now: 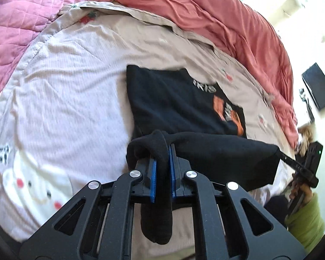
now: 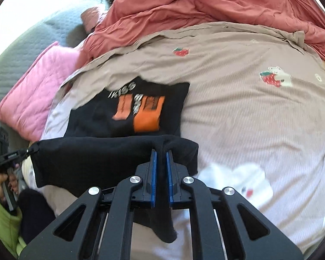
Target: Fold small clothes
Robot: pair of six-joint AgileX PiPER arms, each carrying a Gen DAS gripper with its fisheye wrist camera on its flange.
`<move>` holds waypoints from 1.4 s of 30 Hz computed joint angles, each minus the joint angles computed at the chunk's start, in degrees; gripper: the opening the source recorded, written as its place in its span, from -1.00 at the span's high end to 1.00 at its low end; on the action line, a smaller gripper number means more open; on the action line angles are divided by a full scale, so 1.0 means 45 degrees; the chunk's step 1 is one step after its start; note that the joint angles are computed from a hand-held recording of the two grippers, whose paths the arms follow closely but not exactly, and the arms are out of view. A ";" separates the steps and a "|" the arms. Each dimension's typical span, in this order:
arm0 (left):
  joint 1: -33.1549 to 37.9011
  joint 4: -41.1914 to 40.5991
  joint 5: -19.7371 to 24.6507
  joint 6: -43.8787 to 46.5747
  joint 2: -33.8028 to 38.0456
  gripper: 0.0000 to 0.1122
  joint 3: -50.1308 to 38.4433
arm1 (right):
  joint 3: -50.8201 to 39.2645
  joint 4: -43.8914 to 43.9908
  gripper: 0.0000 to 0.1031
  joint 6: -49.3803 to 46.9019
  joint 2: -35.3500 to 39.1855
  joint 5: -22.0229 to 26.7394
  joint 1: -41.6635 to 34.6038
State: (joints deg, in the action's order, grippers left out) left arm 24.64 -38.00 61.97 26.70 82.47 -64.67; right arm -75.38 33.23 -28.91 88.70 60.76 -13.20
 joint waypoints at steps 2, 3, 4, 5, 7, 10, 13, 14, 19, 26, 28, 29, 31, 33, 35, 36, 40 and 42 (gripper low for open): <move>-0.0441 0.0220 -0.0769 -0.0222 0.0545 0.92 -0.0009 | -0.0209 -0.0572 0.80 0.0383 0.0548 -0.0515 0.0318; -0.0589 0.0355 -0.1019 -0.0316 0.0660 0.92 0.0081 | -0.0242 -0.1011 0.66 0.0752 0.0792 -0.0818 0.0486; -0.0662 0.0425 -0.1338 -0.0303 0.0889 0.91 0.0267 | -0.0403 -0.1242 0.50 0.1169 0.1104 -0.1050 0.0775; -0.0698 0.0442 -0.1659 -0.0350 0.0970 0.86 0.0493 | -0.0376 -0.1396 0.42 0.1317 0.1224 -0.1192 0.0777; -0.0316 0.0065 -0.1826 0.0077 0.1014 0.77 0.0868 | -0.0101 -0.1600 0.22 0.1503 0.1145 -0.1572 0.0677; 0.0351 -0.0301 -0.1697 0.0705 0.0607 0.58 0.1296 | 0.0407 -0.1085 0.09 0.1179 0.0672 -0.1510 -0.0105; 0.0688 0.0050 -0.1547 0.0723 -0.0151 0.43 0.1541 | 0.0854 -0.0491 -0.04 0.0534 0.0173 -0.1092 -0.1064; 0.1012 -0.0217 -0.1224 0.0971 -0.0455 0.43 0.1710 | 0.1015 -0.0238 -0.05 0.0276 0.0030 -0.0829 -0.1360; 0.1792 -0.0660 0.0062 0.1390 -0.1423 0.29 0.2474 | 0.1944 0.1223 -0.18 -0.0932 -0.0527 0.0526 -0.2190; 0.0689 -0.0153 -0.0073 0.0635 -0.1175 -0.06 0.2972 | 0.2512 0.0711 -0.18 -0.0717 -0.0274 0.0577 -0.0776; 0.0017 0.0096 -0.0357 0.0219 -0.0836 -0.05 0.2942 | 0.2625 0.0723 0.21 -0.0836 -0.0215 0.0543 -0.0532; -0.0326 0.0343 -0.0576 -0.0009 -0.0740 0.08 0.2928 | 0.2617 0.0813 0.45 -0.0940 -0.0169 0.0596 -0.0488; -0.0947 0.0716 -0.0894 -0.0390 -0.0685 0.95 0.2839 | 0.2524 0.1140 0.82 -0.1236 -0.0142 0.0742 -0.0551; -0.0916 0.0408 -0.0678 -0.0263 -0.0599 0.92 0.2492 | 0.2357 0.1367 0.82 -0.1373 -0.0330 0.0742 -0.0606; -0.0602 -0.0493 -0.0150 0.0094 -0.0352 0.93 0.1655 | 0.1957 0.1727 0.83 -0.1522 -0.0338 0.0881 -0.0781; -0.0580 -0.0678 -0.0113 0.0089 -0.0224 0.93 0.1169 | 0.1563 0.1980 0.83 -0.1548 -0.0253 0.0940 -0.0848; -0.0532 -0.1364 -0.0277 -0.0322 0.0907 0.93 -0.0908 | -0.0241 0.2650 0.83 -0.0942 0.0729 0.1053 -0.0841; -0.0526 -0.1491 -0.0535 -0.0698 0.1522 0.93 -0.1621 | -0.1196 0.2664 0.83 -0.0427 0.1375 0.0875 -0.0658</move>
